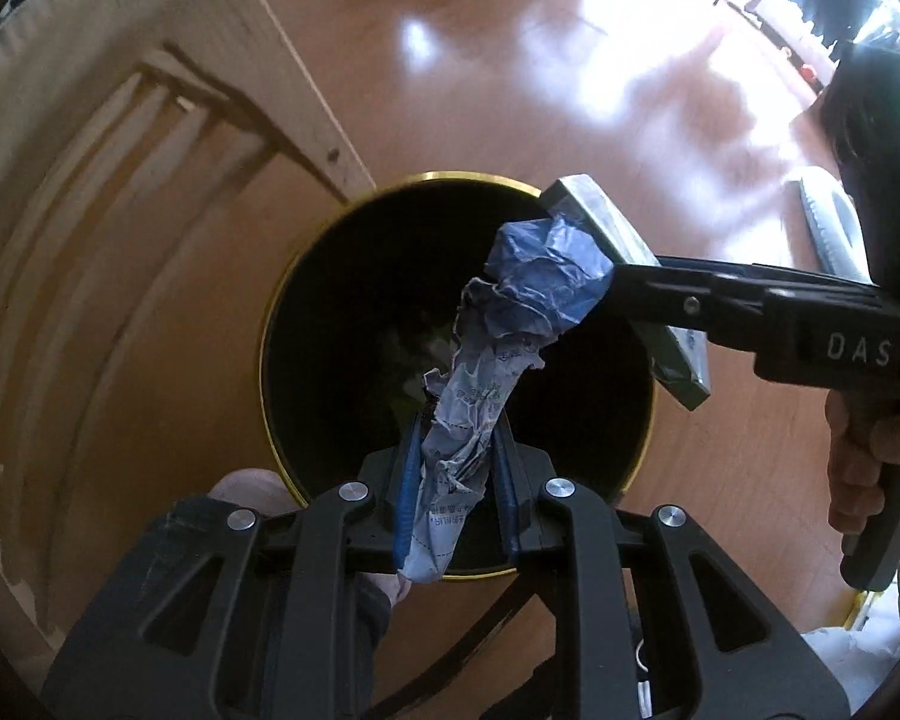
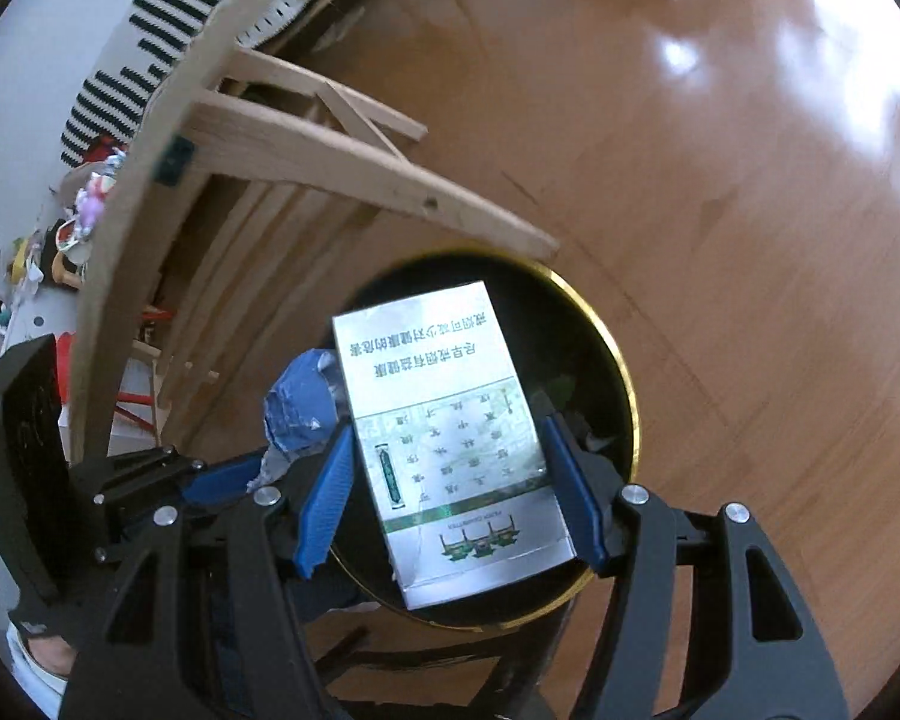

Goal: Collect trash
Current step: 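Carry the blue wrapper and booklet box with both grippers over the bin, then open both grippers, dropping the wrapper and booklet box into the bin, then move both grippers back to the table toward the plastic bag and purple toy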

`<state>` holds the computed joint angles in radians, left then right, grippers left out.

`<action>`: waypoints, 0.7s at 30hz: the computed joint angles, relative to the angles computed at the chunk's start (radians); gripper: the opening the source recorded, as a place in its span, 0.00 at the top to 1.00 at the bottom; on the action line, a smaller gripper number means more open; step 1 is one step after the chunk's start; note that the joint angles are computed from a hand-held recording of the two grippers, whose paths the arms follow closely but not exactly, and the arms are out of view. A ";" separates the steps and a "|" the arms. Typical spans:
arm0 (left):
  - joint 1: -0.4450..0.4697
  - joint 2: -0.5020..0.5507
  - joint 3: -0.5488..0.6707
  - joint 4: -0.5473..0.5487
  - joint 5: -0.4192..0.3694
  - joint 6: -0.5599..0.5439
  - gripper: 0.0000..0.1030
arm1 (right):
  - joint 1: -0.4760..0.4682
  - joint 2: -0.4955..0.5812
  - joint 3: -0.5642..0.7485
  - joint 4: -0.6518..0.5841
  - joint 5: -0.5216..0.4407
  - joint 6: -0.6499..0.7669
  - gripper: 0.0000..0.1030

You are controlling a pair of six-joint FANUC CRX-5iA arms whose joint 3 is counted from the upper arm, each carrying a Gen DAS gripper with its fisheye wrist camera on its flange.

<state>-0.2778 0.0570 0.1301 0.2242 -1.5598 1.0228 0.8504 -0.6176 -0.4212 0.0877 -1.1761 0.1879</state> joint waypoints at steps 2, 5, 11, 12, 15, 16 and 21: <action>0.001 -0.001 -0.006 -0.007 -0.003 0.000 0.79 | -0.021 0.008 -0.005 -0.026 0.017 0.012 0.41; 0.012 0.026 0.013 -0.004 0.002 -0.001 0.79 | -0.030 0.013 0.001 -0.037 0.010 0.025 0.41; 0.000 0.018 0.011 -0.011 0.022 0.048 0.54 | -0.098 0.012 0.035 -0.111 -0.004 0.054 0.36; -0.005 -0.005 0.001 -0.019 0.028 0.069 0.16 | -0.114 0.001 0.033 -0.131 0.011 0.053 0.22; 0.013 -0.044 -0.022 0.011 0.064 0.052 0.06 | -0.100 -0.033 0.036 -0.093 0.002 0.034 0.07; 0.016 -0.047 -0.016 0.016 0.054 0.044 0.06 | -0.075 -0.051 0.030 -0.052 -0.001 -0.002 0.07; 0.071 -0.109 -0.012 0.088 0.054 0.003 0.06 | 0.181 -0.081 0.021 0.373 -0.142 -0.199 0.07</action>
